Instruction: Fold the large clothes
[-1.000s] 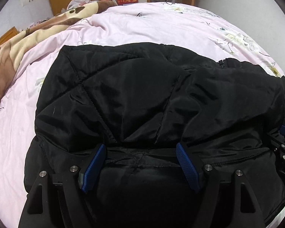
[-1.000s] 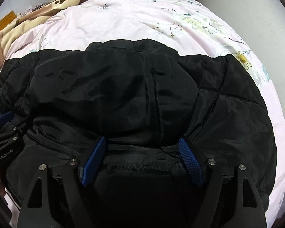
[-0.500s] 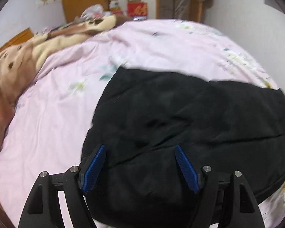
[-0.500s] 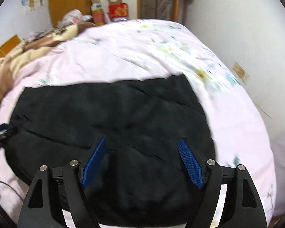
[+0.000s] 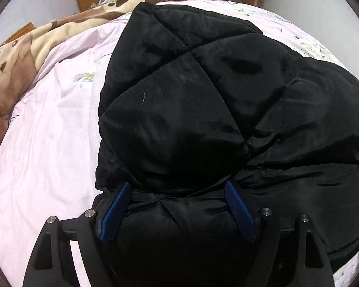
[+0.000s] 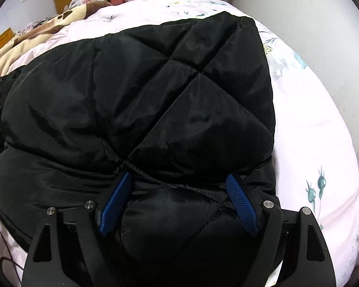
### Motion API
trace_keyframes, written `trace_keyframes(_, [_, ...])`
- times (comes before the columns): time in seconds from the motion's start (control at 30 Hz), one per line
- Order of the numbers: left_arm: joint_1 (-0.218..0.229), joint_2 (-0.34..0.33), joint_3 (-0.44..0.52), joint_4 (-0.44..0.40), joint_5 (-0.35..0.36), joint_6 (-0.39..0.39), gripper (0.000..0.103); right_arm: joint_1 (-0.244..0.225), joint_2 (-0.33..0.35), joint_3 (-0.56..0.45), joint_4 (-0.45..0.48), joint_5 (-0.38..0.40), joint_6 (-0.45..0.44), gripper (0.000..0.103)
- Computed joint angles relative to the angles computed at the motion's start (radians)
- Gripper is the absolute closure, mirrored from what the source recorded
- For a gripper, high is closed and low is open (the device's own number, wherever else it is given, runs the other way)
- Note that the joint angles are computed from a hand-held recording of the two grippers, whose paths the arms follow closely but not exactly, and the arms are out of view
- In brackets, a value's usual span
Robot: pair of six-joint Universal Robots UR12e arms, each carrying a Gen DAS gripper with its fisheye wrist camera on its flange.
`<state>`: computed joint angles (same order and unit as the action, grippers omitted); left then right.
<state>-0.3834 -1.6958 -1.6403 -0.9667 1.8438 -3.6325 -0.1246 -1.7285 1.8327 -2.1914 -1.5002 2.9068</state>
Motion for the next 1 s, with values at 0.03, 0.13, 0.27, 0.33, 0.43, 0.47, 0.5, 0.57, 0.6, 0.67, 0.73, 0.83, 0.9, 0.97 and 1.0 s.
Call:
trace_keyframes(0.03, [0.006,0.005,0.001,0.0,-0.016,0.004,0.022,-0.004,-0.003,-0.006,0.008,0.007,-0.007,0.022])
trace_keyframes(0.13, [0.037,0.047,-0.019,0.024,-0.092,0.021,0.022,-0.022,-0.018,-0.024,0.038,0.043,-0.035,0.022])
trace_keyframes(0.27, [0.073,0.098,-0.051,0.074,-0.119,0.029,0.022,-0.063,-0.052,-0.024,0.022,0.095,-0.064,0.022])
trace_keyframes(0.33, [0.097,0.118,-0.062,0.077,-0.143,0.039,0.018,-0.093,-0.067,-0.027,0.028,0.128,-0.063,0.022])
trace_keyframes(0.43, [0.143,0.138,-0.078,0.061,-0.236,0.072,0.016,-0.135,-0.073,-0.037,0.058,0.169,-0.057,0.021])
trace_keyframes(0.47, [0.159,0.138,-0.077,0.039,-0.268,0.083,0.016,-0.152,-0.076,-0.037,0.067,0.176,-0.059,0.021])
trace_keyframes(0.5, [0.167,0.133,-0.068,-0.003,-0.265,0.103,0.016,-0.161,-0.075,-0.041,0.076,0.174,-0.064,0.021])
trace_keyframes(0.57, [0.169,0.125,-0.061,-0.034,-0.261,0.149,0.016,-0.171,-0.07,-0.056,0.111,0.171,-0.073,0.021])
trace_keyframes(0.6, [0.175,0.124,-0.063,-0.036,-0.283,0.168,0.016,-0.183,-0.066,-0.063,0.139,0.178,-0.083,0.021])
trace_keyframes(0.67, [0.186,0.117,-0.062,-0.024,-0.317,0.161,0.016,-0.196,-0.062,-0.069,0.169,0.198,-0.081,0.021])
trace_keyframes(0.73, [0.2,0.098,-0.055,-0.023,-0.338,0.159,0.011,-0.208,-0.05,-0.076,0.205,0.225,-0.093,0.021])
trace_keyframes(0.83, [0.207,0.098,-0.076,-0.033,-0.392,0.151,0.006,-0.231,-0.034,-0.077,0.244,0.261,-0.123,0.021])
trace_keyframes(0.9, [0.208,0.084,-0.074,-0.031,-0.398,0.175,0.001,-0.225,-0.015,-0.078,0.263,0.286,-0.142,0.018])
trace_keyframes(0.97, [0.214,0.074,-0.072,-0.033,-0.415,0.199,0.0,-0.219,0.014,-0.091,0.286,0.295,-0.139,0.006])
trace_keyframes(1.0, [0.218,0.071,-0.072,-0.039,-0.435,0.201,0.0,-0.217,0.023,-0.095,0.292,0.3,-0.135,0.003])
